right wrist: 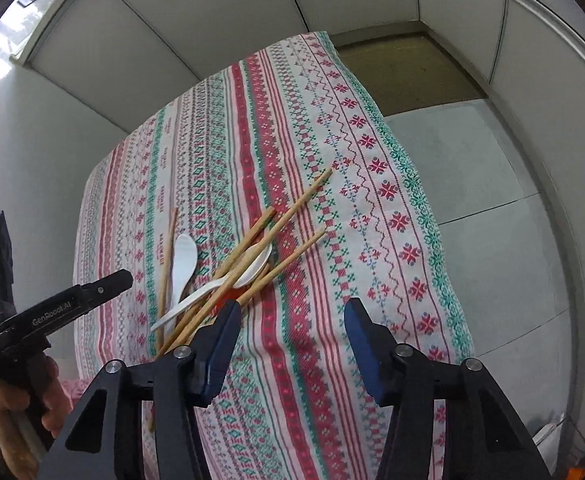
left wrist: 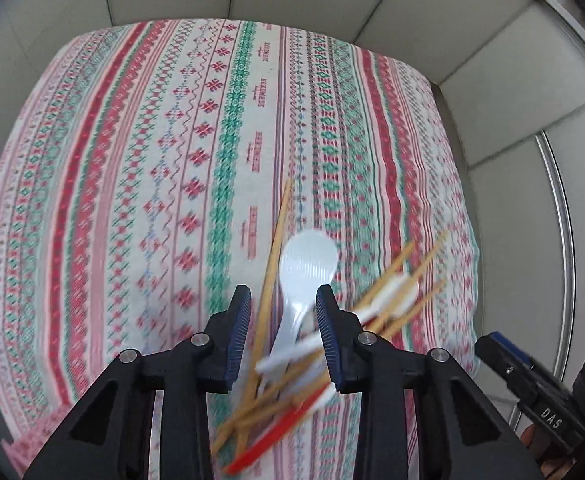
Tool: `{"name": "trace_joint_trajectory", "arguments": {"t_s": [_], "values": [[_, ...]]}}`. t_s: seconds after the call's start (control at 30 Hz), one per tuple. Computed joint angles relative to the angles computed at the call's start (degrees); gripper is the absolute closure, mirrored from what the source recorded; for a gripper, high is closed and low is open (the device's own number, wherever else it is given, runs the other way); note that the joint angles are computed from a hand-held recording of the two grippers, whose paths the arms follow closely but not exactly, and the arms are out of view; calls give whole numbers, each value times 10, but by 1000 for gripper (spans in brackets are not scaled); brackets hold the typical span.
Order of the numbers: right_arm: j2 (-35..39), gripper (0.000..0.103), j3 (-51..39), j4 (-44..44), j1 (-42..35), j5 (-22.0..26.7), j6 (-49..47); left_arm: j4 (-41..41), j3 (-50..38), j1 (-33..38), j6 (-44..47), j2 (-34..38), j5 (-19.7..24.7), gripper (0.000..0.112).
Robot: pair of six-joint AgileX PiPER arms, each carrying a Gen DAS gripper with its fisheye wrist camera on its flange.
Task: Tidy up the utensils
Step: 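Grasp a wooden chopstick with the left tool while the right tool grasps another chopstick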
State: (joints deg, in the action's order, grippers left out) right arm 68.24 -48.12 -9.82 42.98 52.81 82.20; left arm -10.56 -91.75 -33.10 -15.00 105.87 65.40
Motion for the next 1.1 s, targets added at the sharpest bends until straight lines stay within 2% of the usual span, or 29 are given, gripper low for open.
{"name": "trace_joint_trajectory", "arguments": {"t_s": [0.17,0.27,0.43,0.6,0.63,0.7,0.8,0.93,1.1], "values": [[32,60,44,96,-135,-104,-139,15,-67,-7,-21,82,-20,83],[71,64,38,132,-178,-128,-203,37,-101,-11,-34,118,-24,87],[125,69,22,168,-221,-163,-255,40,-132,-14,-30,155,-22,96],[165,78,5,137,-229,-178,-218,78,-172,-35,-49,181,-10,104],[172,79,-4,123,-226,-171,-203,85,-180,-39,-53,186,-5,107],[197,89,-37,80,-210,-135,-163,93,-206,-42,-56,202,4,107],[219,91,-68,41,-188,-104,-120,112,-213,-52,-66,207,6,107],[223,98,-68,55,-180,-129,-115,125,-170,-65,-73,172,-12,108],[170,98,-64,31,-144,-128,-75,134,-131,-68,-67,108,-15,108]]}}
